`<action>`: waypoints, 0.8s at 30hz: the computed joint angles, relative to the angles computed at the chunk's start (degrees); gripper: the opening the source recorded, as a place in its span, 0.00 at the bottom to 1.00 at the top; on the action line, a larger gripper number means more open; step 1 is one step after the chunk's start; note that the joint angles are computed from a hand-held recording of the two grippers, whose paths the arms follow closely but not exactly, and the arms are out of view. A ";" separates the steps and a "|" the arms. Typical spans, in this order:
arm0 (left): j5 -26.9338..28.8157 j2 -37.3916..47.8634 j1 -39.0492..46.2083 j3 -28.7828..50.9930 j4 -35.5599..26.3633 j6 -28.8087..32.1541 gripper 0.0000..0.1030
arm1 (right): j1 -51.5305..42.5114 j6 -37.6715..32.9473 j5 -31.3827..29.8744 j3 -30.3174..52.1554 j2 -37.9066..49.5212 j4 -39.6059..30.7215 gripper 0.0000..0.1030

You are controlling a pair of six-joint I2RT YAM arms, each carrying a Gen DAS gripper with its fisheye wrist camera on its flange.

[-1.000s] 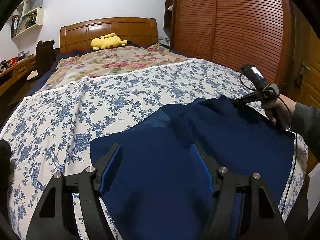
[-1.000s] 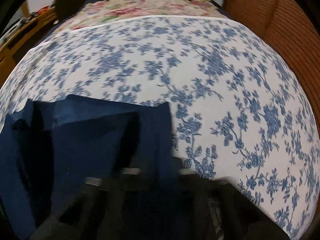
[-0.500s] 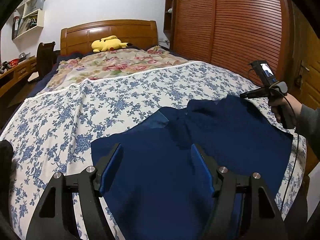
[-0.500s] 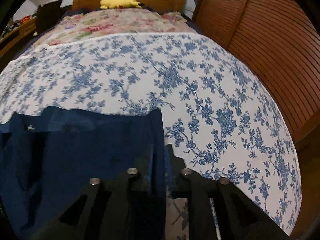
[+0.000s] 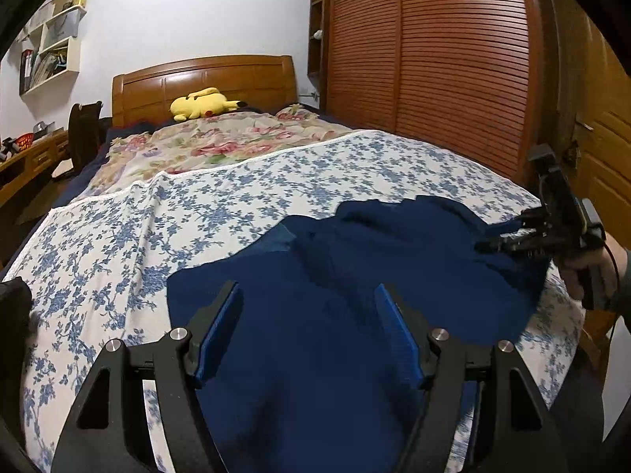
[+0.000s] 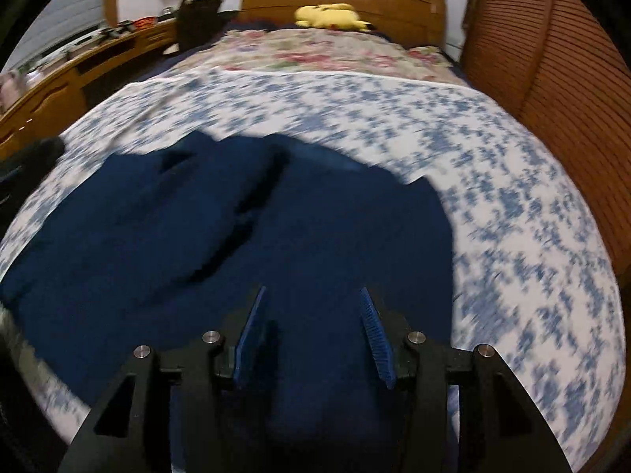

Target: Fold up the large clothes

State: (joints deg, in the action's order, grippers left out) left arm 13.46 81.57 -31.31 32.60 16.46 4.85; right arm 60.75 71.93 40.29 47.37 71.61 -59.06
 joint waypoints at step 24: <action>-6.40 -15.45 -2.22 -11.03 -9.37 -3.90 0.74 | 14.69 5.94 1.82 -6.13 6.67 13.94 0.49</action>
